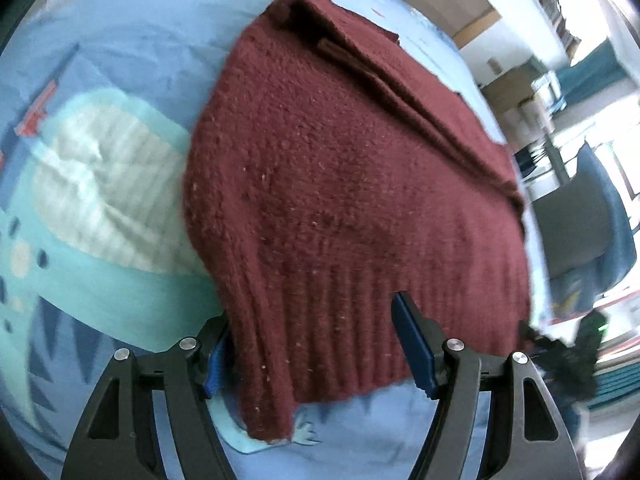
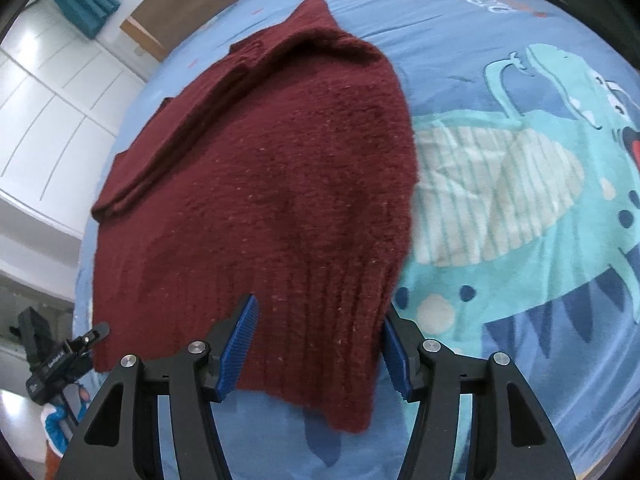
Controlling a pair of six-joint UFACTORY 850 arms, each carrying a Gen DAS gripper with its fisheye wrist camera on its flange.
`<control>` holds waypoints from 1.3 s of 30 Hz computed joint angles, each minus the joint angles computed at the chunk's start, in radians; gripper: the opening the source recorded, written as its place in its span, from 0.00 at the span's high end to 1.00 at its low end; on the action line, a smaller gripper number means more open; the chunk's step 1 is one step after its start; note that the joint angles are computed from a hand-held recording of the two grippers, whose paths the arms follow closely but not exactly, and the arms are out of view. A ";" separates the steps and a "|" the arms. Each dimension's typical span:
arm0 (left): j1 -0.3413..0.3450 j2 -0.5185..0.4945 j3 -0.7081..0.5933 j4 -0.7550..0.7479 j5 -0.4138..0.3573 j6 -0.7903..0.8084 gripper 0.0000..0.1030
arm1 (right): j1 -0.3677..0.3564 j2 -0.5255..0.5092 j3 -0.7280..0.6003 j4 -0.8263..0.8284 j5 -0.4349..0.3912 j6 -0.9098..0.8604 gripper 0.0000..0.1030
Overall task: Fold small clothes
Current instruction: 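Move both grippers down to the ribbed hem of the red sweater, then close both grippers on the sweater hem, then lift the hem with both grippers and fold it over toward the collar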
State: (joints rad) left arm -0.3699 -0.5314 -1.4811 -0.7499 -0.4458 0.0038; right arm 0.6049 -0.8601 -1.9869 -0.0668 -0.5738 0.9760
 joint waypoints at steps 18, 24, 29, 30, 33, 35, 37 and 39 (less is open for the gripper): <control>0.112 0.037 0.109 -0.590 -0.153 0.415 0.64 | -0.033 0.090 0.194 0.366 0.227 -0.295 0.51; 0.145 0.051 0.142 -0.594 -0.168 0.399 0.89 | -0.041 0.112 0.240 0.428 0.259 -0.338 0.69; 0.154 0.076 0.176 -0.622 -0.162 0.420 0.92 | -0.047 0.131 0.275 0.477 0.277 -0.384 0.86; 0.157 0.080 0.175 -0.614 -0.163 0.419 0.93 | -0.046 0.131 0.274 0.487 0.278 -0.400 0.87; 0.148 0.085 0.165 -0.612 -0.151 0.418 0.93 | -0.044 0.122 0.250 0.458 0.267 -0.400 0.88; 0.145 0.084 0.148 -0.613 -0.142 0.418 0.93 | -0.044 0.116 0.232 0.450 0.266 -0.405 0.88; 0.149 0.090 0.143 -0.618 -0.137 0.425 0.93 | -0.044 0.109 0.210 0.442 0.264 -0.410 0.89; 0.152 0.093 0.132 -0.614 -0.129 0.428 0.93 | -0.045 0.104 0.189 0.427 0.262 -0.408 0.89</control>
